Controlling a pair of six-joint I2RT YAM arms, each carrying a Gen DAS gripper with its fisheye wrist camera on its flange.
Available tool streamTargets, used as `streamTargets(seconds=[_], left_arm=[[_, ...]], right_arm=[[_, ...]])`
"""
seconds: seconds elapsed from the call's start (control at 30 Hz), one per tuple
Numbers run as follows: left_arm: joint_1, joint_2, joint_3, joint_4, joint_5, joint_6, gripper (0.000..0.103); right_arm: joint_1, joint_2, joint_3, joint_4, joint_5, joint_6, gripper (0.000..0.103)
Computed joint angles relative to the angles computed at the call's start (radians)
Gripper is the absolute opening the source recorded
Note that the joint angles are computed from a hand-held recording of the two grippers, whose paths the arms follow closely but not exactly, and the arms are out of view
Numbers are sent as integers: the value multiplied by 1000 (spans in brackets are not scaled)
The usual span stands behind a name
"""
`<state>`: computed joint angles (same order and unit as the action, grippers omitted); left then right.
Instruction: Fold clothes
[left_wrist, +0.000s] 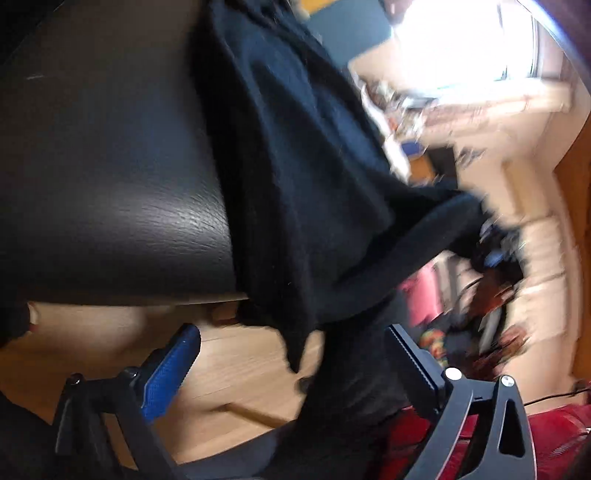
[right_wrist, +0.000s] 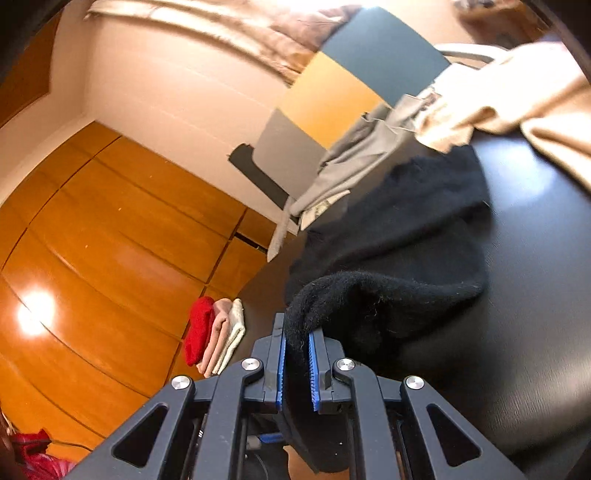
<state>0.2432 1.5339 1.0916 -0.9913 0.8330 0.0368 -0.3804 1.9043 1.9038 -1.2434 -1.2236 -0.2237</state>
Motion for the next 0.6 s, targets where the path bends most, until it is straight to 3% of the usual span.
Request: streamTargets(seconds=[0.1,0.23,0.27,0.3,0.33,0.4,0.6], left_arm=[[-96,21,7,63,-118,-89,101],[-163,47,10,146,-198,-215,99],[-165,63,18,138,-204,-234,81],[-159,83,27,122,-195,-242,52],[-150,98,30,109,-164,-242,43],[-128,99,15,114,-87,-243,10],[-78,12,9,82,11,-170,9]], right_arm=[[14,-8,-11,20,-12,15,11],[10,-28,-67,42,-23,26,11],[8,-34,-83,56,-25,38,11],[6,-40,-98,69,-27,50,11],[1,-42,-108,72,-27,51,11],[-8,-43,-125,70,-24,46,11],[-36,-47,-186,62,-18,32,11]])
